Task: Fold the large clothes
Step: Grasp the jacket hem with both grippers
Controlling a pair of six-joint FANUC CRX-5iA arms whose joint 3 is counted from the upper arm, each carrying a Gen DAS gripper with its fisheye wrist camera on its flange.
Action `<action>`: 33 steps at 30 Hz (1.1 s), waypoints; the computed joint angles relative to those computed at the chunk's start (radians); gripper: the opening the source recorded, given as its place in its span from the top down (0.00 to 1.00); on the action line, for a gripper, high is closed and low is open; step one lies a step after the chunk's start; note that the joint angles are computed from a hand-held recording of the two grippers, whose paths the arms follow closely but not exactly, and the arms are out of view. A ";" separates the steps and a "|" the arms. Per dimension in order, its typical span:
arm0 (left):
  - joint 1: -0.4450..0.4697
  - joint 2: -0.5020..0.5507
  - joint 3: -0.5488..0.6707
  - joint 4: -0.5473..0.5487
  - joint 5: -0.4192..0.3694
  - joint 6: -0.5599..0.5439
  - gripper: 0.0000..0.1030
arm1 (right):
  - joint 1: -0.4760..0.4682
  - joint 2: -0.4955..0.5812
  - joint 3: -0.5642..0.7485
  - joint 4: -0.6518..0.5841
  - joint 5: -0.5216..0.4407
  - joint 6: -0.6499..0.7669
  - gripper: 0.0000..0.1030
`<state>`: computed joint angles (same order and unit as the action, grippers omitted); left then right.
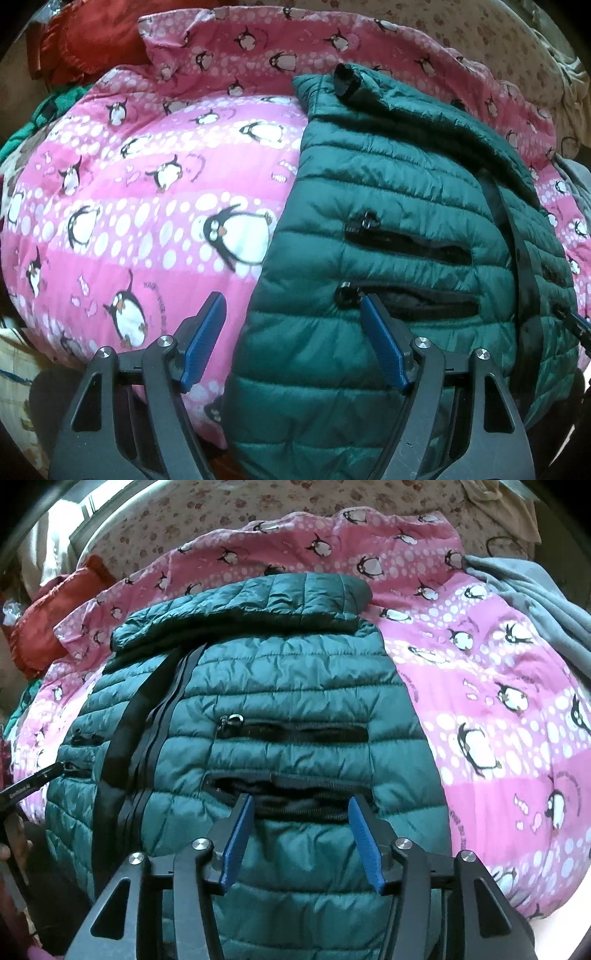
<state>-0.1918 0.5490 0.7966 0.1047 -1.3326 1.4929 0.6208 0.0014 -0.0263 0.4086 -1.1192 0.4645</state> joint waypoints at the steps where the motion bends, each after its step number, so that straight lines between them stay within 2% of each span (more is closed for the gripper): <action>1: 0.003 -0.001 -0.004 0.006 -0.005 -0.002 0.26 | 0.004 -0.005 -0.005 0.000 -0.004 -0.003 0.51; 11: 0.038 -0.040 -0.076 0.053 -0.006 0.000 0.26 | 0.028 -0.044 -0.034 -0.020 -0.025 -0.014 0.50; 23: 0.120 -0.060 -0.135 0.150 -0.076 -0.007 0.26 | 0.032 -0.111 -0.084 -0.066 -0.056 -0.031 0.44; 33: 0.131 -0.072 -0.225 0.275 -0.119 -0.124 0.26 | 0.024 -0.138 -0.097 -0.071 -0.104 -0.026 0.44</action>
<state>-0.0612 0.4773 0.5714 0.3793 -1.4516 1.3689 0.6448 -0.1369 -0.1230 0.3372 -1.2227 0.4382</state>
